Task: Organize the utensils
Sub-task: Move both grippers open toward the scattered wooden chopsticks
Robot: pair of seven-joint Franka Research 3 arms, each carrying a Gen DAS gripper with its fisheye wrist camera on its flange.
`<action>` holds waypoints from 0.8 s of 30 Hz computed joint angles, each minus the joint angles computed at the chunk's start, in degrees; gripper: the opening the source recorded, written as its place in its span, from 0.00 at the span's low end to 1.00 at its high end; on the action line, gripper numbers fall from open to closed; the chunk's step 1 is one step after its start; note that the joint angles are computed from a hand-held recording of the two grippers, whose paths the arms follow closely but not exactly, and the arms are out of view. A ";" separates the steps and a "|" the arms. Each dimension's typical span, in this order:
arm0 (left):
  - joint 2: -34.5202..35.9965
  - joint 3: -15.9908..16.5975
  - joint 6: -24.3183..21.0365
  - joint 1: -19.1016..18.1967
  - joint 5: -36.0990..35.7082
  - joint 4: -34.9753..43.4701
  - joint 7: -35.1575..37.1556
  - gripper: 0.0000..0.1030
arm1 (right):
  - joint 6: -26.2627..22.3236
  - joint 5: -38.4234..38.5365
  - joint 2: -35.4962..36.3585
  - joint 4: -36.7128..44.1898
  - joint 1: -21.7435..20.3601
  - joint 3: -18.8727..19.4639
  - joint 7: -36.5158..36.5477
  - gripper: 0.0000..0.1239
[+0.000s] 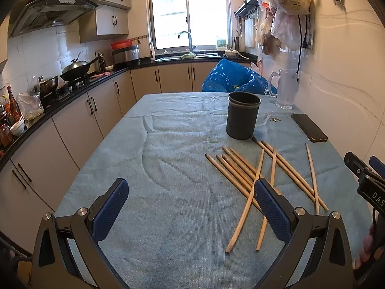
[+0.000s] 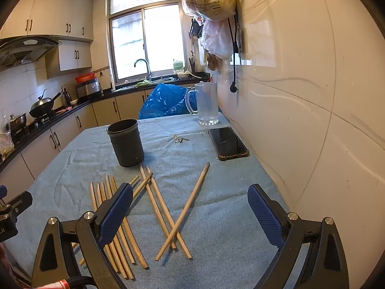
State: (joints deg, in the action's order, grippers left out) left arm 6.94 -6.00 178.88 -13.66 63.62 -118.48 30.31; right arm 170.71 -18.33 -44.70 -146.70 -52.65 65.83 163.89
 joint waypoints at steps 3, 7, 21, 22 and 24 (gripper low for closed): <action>0.52 -0.31 -0.44 0.01 -1.84 0.15 1.51 1.00 | -0.01 -0.05 0.67 0.26 -0.28 0.10 -0.05 0.80; 1.17 -0.57 -0.96 0.03 -4.56 0.26 3.95 1.00 | 0.12 -0.19 1.62 0.49 -0.75 0.38 -0.04 0.80; 3.46 -0.47 -2.94 -1.20 -13.46 1.36 12.06 1.00 | 0.43 -0.67 4.77 1.79 -3.46 2.59 -0.44 0.80; 3.63 -0.59 -3.14 -1.18 -14.22 1.46 12.80 1.00 | 0.50 -0.66 5.00 1.85 -3.68 2.75 -0.50 0.80; 3.99 -0.68 -3.45 -1.23 -15.44 1.62 14.03 1.00 | 0.66 -0.60 5.50 1.83 -3.97 2.92 -0.66 0.80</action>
